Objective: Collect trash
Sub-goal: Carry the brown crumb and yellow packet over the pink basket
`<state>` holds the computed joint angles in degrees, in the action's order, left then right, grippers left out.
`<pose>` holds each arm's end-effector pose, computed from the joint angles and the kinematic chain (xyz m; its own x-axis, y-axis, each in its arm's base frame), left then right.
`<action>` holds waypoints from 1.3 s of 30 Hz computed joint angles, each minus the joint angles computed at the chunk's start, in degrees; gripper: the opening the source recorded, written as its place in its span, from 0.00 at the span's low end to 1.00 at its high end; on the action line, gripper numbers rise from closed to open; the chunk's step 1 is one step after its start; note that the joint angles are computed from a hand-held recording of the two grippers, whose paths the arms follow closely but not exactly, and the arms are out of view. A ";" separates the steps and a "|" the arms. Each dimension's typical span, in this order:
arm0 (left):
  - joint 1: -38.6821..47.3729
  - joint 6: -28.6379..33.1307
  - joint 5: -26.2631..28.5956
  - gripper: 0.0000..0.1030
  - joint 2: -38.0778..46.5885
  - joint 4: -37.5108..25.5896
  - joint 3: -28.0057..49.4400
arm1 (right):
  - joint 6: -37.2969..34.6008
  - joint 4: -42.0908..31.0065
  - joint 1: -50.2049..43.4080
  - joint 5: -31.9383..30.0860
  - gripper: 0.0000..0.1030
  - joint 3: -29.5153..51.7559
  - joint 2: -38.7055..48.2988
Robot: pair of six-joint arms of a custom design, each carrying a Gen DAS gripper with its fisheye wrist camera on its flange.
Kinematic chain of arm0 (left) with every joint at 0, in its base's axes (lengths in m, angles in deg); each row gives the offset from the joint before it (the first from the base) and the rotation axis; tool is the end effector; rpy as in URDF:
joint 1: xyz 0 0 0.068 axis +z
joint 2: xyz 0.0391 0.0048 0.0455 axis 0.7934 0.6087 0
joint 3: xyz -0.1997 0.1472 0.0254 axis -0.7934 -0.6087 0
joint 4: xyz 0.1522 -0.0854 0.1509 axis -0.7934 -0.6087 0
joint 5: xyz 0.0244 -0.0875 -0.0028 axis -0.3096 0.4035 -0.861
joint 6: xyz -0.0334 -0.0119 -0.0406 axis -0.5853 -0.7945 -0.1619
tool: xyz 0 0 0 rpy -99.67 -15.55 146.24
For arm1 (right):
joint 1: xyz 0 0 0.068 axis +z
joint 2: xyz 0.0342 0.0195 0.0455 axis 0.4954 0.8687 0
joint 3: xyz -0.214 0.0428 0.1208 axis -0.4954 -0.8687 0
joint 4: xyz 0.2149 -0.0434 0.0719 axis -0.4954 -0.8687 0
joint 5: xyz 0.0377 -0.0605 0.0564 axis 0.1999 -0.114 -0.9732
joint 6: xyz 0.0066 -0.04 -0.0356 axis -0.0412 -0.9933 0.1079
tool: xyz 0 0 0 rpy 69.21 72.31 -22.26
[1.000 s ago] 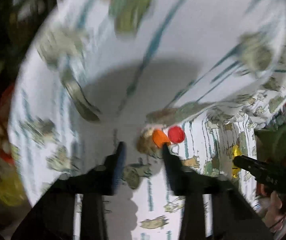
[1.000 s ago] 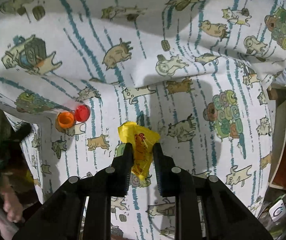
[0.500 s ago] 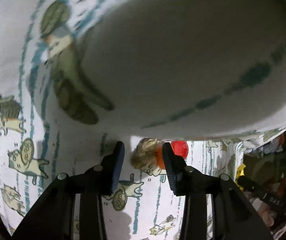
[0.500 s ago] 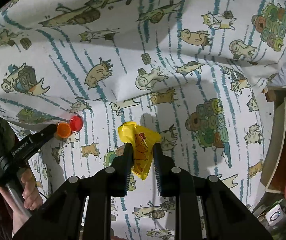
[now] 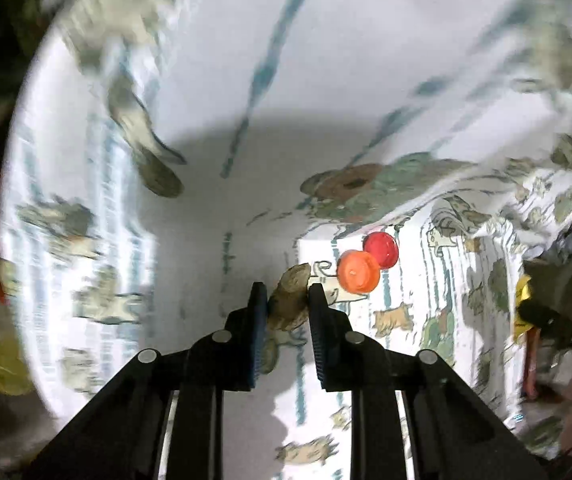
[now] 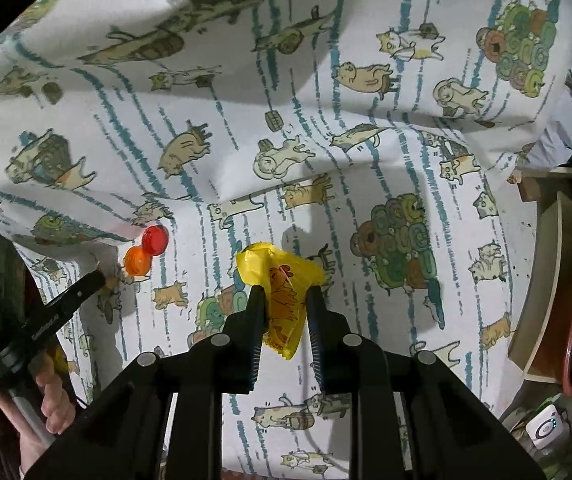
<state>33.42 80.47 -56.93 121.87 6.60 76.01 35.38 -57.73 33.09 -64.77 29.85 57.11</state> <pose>0.3985 -0.1474 0.1907 -0.8575 0.3673 -0.3602 0.4584 0.8634 -0.2109 0.2608 0.0171 0.2175 -0.7718 0.5999 -0.2108 0.5549 0.7973 0.2373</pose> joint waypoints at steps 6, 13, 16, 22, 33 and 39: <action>0.22 6.38 -3.47 0.19 -15.59 2.34 -10.04 | 4.72 -4.38 8.36 6.66 0.22 -1.19 -11.43; 4.39 10.67 0.61 0.19 -36.16 -1.79 -20.59 | 19.15 -13.30 29.40 21.54 0.22 3.62 -20.10; 9.87 14.15 5.36 0.19 -42.90 -5.37 -26.34 | 28.35 -17.22 40.26 26.78 0.22 5.97 -20.02; 19.31 22.14 7.53 0.19 -49.18 -8.65 -33.98 | 46.27 -25.69 60.22 34.78 0.22 11.86 -14.28; 21.40 28.92 5.97 0.19 -51.27 -11.74 -43.06 | 56.25 -28.86 70.17 35.09 0.22 15.39 -5.21; 16.36 25.51 1.05 0.19 -47.91 -7.74 -50.07 | 54.65 -19.52 68.51 30.04 0.17 6.23 -8.08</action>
